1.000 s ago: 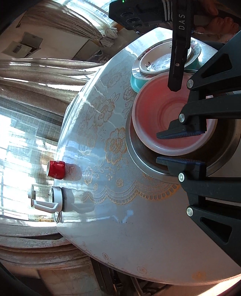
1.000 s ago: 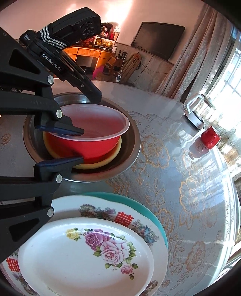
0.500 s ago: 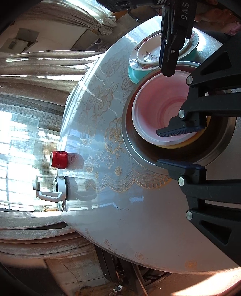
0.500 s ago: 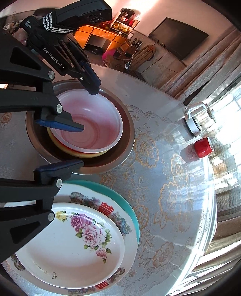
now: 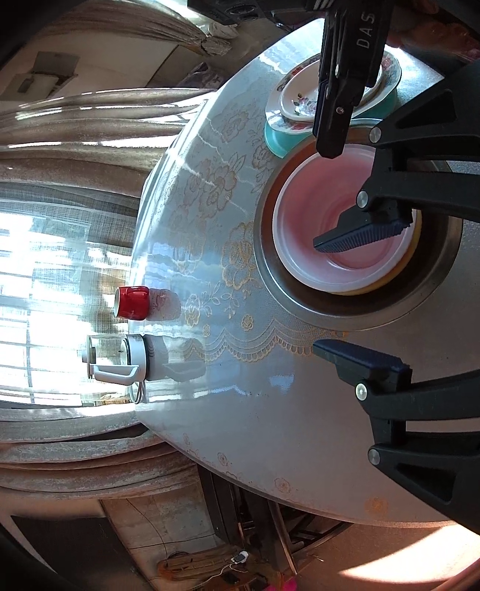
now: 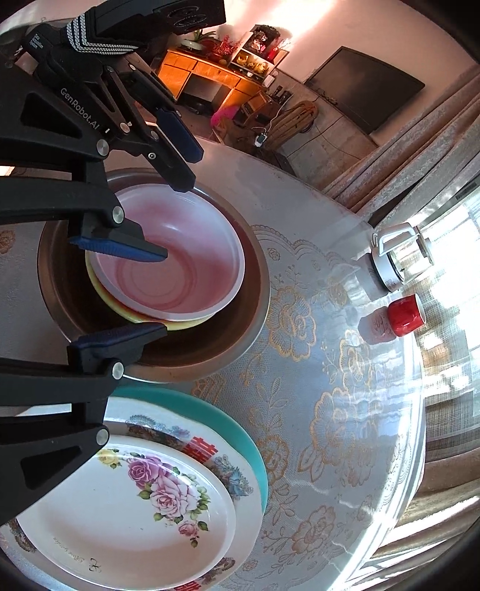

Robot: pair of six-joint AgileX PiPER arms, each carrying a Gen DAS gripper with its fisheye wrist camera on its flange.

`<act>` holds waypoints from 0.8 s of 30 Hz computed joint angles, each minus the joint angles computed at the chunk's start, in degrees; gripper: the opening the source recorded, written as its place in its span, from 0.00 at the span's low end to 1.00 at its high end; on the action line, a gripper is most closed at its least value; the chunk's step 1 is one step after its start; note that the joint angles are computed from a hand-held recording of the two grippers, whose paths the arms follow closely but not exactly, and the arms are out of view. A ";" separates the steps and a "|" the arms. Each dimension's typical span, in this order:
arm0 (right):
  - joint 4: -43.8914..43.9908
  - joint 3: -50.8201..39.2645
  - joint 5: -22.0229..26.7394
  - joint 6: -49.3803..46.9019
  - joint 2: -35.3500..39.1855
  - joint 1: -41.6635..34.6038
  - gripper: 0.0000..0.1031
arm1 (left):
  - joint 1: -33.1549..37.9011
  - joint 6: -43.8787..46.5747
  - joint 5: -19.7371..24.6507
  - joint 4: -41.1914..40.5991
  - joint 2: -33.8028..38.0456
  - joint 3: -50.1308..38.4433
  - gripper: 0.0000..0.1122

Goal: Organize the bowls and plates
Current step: 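Close the left and right grippers on opposite sides of the steel bowl rim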

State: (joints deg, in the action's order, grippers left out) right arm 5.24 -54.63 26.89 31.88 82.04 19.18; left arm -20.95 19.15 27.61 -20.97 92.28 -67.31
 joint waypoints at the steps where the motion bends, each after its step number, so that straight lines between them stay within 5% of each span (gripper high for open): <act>1: -0.14 0.81 -0.50 0.22 -1.01 -0.28 0.34 | 0.25 0.04 0.02 -0.43 -0.11 0.01 0.45; 15: 2.91 10.13 -1.74 0.18 -10.22 -2.48 0.36 | 0.90 -8.12 -0.27 3.85 -1.39 1.89 0.69; 24: 10.02 11.79 -2.89 -5.29 -9.11 -2.84 0.37 | 2.27 -10.01 1.03 4.59 -0.58 1.87 0.70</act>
